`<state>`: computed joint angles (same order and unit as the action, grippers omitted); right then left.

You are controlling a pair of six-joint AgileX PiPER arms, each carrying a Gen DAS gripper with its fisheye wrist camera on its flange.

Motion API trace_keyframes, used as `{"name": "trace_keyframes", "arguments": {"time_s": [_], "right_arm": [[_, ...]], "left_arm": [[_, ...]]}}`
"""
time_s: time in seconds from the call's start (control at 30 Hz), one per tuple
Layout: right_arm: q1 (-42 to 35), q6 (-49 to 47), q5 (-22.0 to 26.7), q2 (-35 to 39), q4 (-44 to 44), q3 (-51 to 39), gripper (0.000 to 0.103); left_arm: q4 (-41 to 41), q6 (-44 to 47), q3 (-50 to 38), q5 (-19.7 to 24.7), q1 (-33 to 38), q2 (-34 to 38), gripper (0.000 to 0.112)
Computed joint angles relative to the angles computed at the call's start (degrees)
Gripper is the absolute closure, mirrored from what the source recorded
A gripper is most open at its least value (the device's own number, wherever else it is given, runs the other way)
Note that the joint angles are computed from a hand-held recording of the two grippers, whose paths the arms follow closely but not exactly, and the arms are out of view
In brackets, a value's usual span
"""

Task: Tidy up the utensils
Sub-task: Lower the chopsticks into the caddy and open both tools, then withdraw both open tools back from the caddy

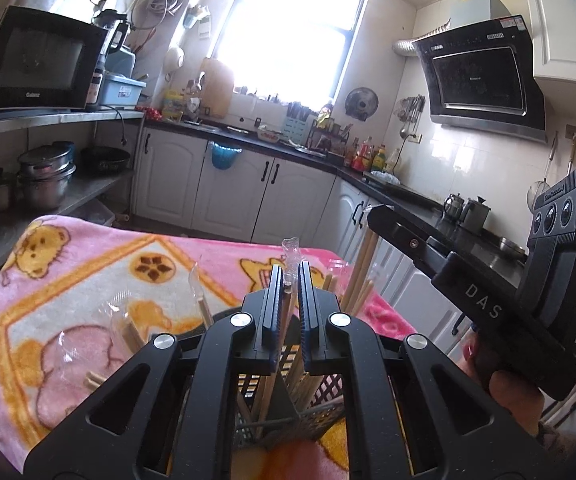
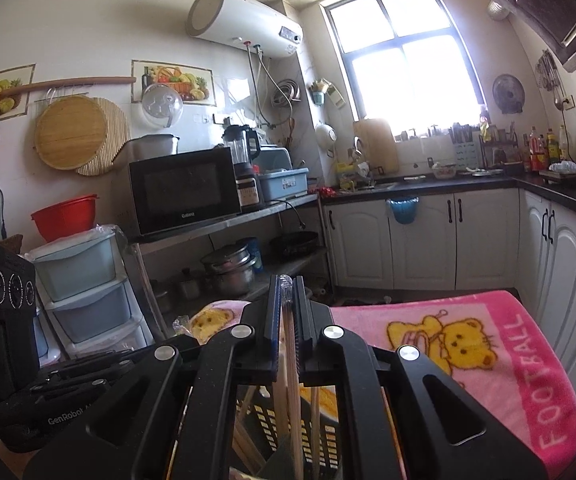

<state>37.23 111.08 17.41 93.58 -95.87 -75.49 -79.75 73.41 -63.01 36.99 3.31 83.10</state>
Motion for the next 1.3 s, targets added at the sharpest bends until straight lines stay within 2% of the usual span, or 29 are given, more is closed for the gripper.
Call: {"name": "trace_keyframes", "arguments": {"time_s": [0.13, 0.23, 0.3, 0.43, 0.53, 0.93, 1.1, 1.23, 1.3], "right_arm": [[-0.43, -4.02, -0.35, -1.12, 5.71, 1.18, 0.093], [-0.79, -9.31, -0.91, -2.49, 12.07, 2.37, 0.086], [-1.01, -13.97, -1.29, -3.21, 17.25, 2.76, 0.082], [-0.56, -15.33, 0.19, -5.5, 20.49, 5.28, 0.077], [-0.44, -19.79, 0.61, -7.03, 25.87, 6.63, 0.073], [5.62, -21.59, 7.59, -14.07, 28.78, 14.14, 0.056], [9.5, -21.07, 11.05, -16.4, 28.77, 17.41, 0.045], [13.47, -19.87, 14.74, -17.16, 28.15, 19.13, 0.039], [15.58, -17.88, 16.81, -17.59, 27.02, 20.19, 0.033]], "left_arm": [[2.07, -1.77, 0.4, 0.18, 0.09, -0.46, 0.108], [3.97, -3.46, 0.69, 0.16, 0.12, -0.82, 0.106], [5.42, -4.79, 1.07, 0.4, 0.3, -1.3, 0.096], [6.93, -5.97, 2.82, 0.79, 0.76, -3.4, 0.09], [7.85, -6.67, 3.53, 1.1, 1.13, -4.52, 0.078], [10.13, -9.37, 9.46, 3.28, 5.13, -11.18, 0.047], [10.96, -8.96, 12.77, 4.44, 7.24, -14.04, 0.031], [10.79, -7.61, 15.61, 4.94, 8.55, -15.75, 0.026], [11.23, -7.56, 16.65, 4.83, 8.69, -16.23, 0.02]]}}
